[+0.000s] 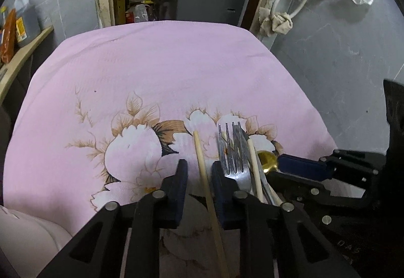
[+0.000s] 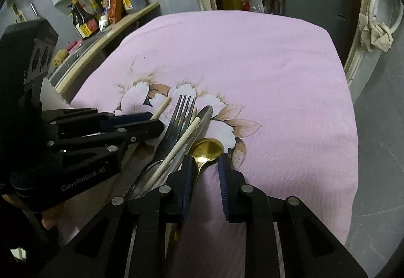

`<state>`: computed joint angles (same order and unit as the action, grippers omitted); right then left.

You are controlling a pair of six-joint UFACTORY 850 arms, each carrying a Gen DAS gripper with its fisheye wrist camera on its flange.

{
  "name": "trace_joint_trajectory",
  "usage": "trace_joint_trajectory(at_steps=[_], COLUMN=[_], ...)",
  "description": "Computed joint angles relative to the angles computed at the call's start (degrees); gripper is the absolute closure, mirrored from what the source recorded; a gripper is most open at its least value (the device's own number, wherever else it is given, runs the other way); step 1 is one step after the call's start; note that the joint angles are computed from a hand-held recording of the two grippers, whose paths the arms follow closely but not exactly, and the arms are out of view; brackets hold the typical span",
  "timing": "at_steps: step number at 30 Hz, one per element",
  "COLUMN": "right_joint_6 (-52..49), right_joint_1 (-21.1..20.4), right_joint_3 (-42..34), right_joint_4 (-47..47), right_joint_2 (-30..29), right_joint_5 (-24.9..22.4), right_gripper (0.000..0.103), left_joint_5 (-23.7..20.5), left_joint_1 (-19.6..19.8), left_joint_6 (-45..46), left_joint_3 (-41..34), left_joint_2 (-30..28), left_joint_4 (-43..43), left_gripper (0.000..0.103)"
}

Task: Organize utensils
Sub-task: 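Grasp a chopstick with the left tool while the right tool grasps the gold spoon, then carry the chopstick and gold spoon over the white caddy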

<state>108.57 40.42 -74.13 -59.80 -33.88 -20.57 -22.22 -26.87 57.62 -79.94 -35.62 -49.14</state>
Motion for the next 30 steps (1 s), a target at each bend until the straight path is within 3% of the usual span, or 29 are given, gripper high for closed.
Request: trace_joint_trajectory(at_steps=[1,5,7,11,16,19,30], right_joint_6=[1.05,15.69,21.21,31.67,34.64,33.93,28.14], right_joint_1=[-0.27,0.03,1.02,4.36,8.29,9.67,13.89], right_joint_3=[0.37,3.44,4.67,7.11,7.78,6.79,-6.04], right_joint_4=[0.19,-9.17,-12.94,-21.89,-23.1,-22.36,-21.74], right_joint_2=[0.29,2.07,3.03,5.98,8.58,9.4,5.43], right_joint_5=[1.2,2.68,0.97,-6.77,-17.63,-21.86,-33.96], right_gripper=[0.098,0.099,0.1,0.1,0.101,0.101,0.101], left_joint_5=[-1.17,-3.39,-3.24,-3.04,-3.29,-3.24,-13.18], left_joint_1=[0.19,0.48,0.76,2.06,3.64,4.81,12.51], left_joint_6=[-0.23,-2.14,-1.63,9.74,23.71,33.58,38.22], left_joint_3=[-0.31,-0.92,0.27,4.89,10.41,13.94,15.06], left_joint_2=[-0.14,-0.33,0.61,4.36,9.78,13.61,20.43], left_joint_4=[0.22,1.13,-0.48,-13.65,-28.44,-39.04,-43.03], left_gripper=[0.095,0.098,0.098,0.098,0.098,0.098,0.098])
